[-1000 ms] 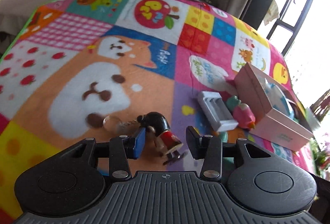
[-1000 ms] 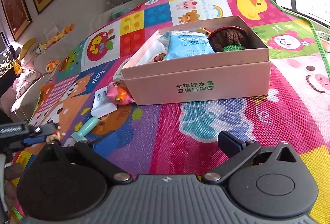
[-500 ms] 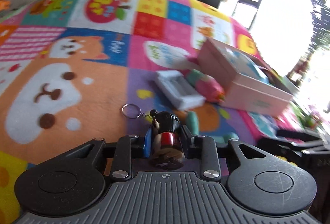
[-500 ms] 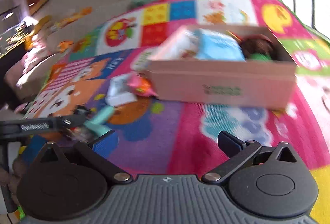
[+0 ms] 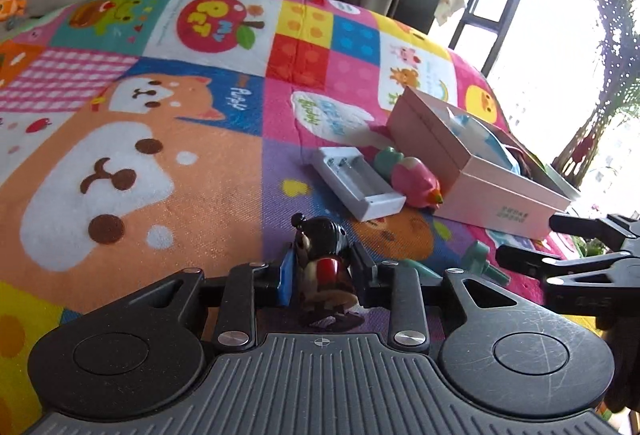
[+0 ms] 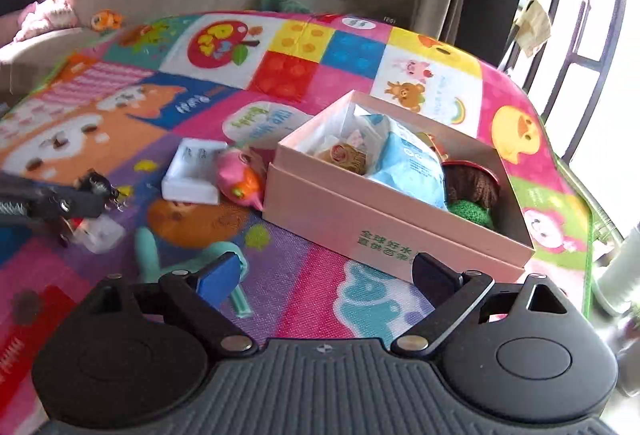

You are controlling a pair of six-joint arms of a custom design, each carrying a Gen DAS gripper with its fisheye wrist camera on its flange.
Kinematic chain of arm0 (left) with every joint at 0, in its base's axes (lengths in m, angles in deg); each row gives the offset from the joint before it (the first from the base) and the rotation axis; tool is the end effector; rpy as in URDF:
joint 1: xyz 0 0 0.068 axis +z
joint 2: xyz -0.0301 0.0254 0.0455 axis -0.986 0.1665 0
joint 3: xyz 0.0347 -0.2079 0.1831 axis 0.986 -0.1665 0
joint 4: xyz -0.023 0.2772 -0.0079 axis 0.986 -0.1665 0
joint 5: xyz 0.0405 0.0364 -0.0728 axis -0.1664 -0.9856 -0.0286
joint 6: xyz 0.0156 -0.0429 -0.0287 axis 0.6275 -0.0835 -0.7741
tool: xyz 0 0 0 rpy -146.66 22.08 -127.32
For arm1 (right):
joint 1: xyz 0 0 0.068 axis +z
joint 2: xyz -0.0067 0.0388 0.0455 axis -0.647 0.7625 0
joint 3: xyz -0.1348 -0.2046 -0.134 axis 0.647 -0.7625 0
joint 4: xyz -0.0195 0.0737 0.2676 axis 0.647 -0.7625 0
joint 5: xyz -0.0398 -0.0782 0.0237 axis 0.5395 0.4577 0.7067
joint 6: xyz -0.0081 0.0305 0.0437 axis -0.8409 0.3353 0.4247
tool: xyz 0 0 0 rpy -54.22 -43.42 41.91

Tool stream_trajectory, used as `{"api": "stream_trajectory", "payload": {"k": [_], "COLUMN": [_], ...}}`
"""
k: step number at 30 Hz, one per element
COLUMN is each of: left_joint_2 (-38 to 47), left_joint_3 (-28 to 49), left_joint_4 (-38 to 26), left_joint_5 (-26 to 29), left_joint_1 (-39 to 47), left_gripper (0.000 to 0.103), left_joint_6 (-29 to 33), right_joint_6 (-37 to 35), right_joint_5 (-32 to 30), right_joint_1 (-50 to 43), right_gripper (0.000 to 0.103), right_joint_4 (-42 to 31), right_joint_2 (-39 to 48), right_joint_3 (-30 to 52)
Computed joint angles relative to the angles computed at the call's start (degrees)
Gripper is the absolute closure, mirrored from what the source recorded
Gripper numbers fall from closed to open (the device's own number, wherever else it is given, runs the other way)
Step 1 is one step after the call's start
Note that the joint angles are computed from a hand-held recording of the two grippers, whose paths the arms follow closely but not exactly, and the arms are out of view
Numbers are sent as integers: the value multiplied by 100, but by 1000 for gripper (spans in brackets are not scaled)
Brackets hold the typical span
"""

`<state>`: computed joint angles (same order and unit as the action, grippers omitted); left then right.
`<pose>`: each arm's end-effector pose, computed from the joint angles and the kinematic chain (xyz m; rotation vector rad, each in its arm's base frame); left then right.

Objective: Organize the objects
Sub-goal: 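Grasp the teal crank toy with the right tool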

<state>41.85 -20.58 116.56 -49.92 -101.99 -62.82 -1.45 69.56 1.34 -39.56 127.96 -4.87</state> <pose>0.1899 -0.0680 0.0790 -0.2472 2.1586 -0.3069 0.2449 0.2045 0.1097 -0.6235 2.1039 0.0934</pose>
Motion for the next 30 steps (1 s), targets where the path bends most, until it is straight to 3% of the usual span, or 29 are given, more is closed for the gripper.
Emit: {"api": "stream_trajectory", "payload": {"k": [3,8,12,13,15,16,22,30], "left_joint_2": [47,50,66,70,95,111,188,142], "left_joint_3": [-56,-76,-101,-109,-127,-134,-172,-138], "left_joint_4": [152,191,263,283,345,377,533,388], "left_joint_5": [123,157,236,254,311,340,430,255], "left_joint_1": [78,102,162,175,217,239,295,193], "left_gripper": [70,70,70,70,70,70,70,70], "left_joint_6": [-54,-65,-99,-107,-120,-129,-191,-162], "right_joint_6": [63,-303,-75,-4,100,132,-41,-98], "right_joint_5": [-963,-1087,-1198,-1270,-1478,-1573,-1457,-1233], "right_joint_1": [-95,223,244,203,112,68,31,-497], "right_gripper": [9,9,9,11,26,28,30,30], "right_joint_4": [-364,-477,-676,-722,-888,-916,-1143,-1453], "right_joint_2": [-220,272,699,744,782,768,349,-863], "right_joint_3": [26,383,829,894,999,1007,704,-263]}}
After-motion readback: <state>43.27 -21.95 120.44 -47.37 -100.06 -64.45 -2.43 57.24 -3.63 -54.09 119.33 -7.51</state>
